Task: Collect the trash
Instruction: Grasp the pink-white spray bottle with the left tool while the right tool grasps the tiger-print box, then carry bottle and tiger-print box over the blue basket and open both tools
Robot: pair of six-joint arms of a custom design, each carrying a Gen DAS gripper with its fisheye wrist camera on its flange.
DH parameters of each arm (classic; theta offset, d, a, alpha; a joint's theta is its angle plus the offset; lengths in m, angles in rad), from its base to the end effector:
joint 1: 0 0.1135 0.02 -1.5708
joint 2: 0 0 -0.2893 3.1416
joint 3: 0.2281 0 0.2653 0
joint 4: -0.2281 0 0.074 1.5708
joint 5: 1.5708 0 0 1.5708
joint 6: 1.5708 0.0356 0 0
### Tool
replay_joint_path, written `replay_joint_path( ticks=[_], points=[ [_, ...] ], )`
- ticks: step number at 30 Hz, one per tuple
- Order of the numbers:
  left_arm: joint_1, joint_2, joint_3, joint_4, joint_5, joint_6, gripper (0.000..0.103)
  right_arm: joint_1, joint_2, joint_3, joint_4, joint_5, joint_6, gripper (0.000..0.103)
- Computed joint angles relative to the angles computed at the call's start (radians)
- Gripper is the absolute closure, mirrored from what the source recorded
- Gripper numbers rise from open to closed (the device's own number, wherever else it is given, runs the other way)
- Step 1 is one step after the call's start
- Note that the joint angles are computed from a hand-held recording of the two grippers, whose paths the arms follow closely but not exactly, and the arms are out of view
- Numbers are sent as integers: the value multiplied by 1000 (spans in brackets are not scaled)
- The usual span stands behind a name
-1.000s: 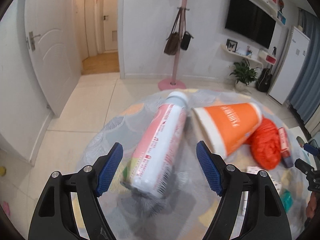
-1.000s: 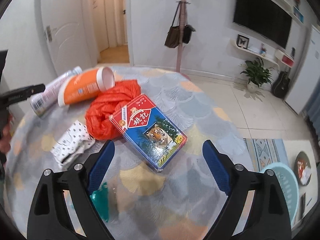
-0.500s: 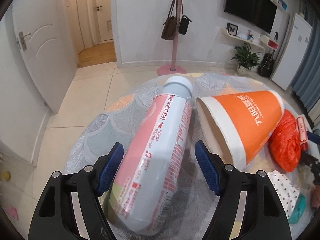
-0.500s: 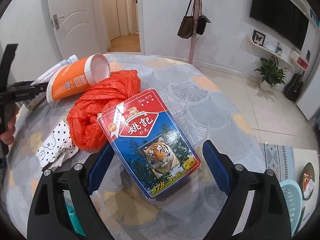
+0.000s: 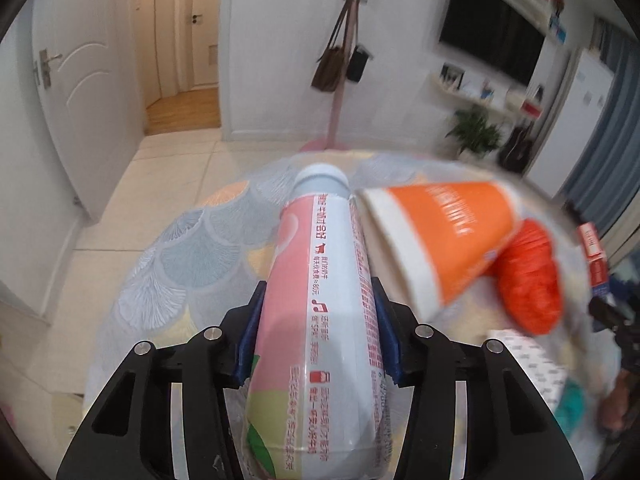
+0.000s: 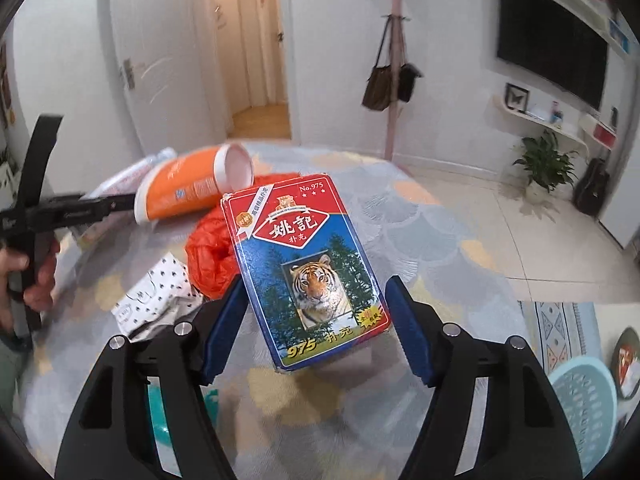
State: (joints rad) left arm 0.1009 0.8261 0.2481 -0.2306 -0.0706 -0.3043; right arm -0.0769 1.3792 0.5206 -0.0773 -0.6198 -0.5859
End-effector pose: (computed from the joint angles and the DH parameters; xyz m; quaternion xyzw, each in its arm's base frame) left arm 0.1478 0.0175 0.1561 -0.1995 0.9061 -0.0051 0.3731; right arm 0.2412 0.0022 0.1582 -0.3199 0.8517 0.1772 0.3754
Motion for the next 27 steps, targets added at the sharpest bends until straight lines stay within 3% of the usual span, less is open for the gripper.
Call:
replay_joint_path(
  ticks=[5, 9, 12, 16, 22, 27],
  points=[
    [-203, -229, 10, -138, -104, -143, 56, -146, -125, -12, -86, -101, -25, 36],
    [-461, -237, 61, -163, -258, -264, 56, -271, -178, 9, -144, -168, -56, 36],
    [-666, -160, 111, -139, -396, -341, 56, -378, -166, 52, -203, -223, -88, 36],
    [-845, -52, 163, -71, -479, -401, 56, -512, -116, 109, -244, -283, -122, 36],
    [-1000, 205, 257, 120, -508, -376, 56, -681, -1, 196, -230, -301, -118, 36],
    [-1062, 494, 406, 263, -451, -341, 56, -773, 129, 268, -174, -241, -80, 36]
  ],
)
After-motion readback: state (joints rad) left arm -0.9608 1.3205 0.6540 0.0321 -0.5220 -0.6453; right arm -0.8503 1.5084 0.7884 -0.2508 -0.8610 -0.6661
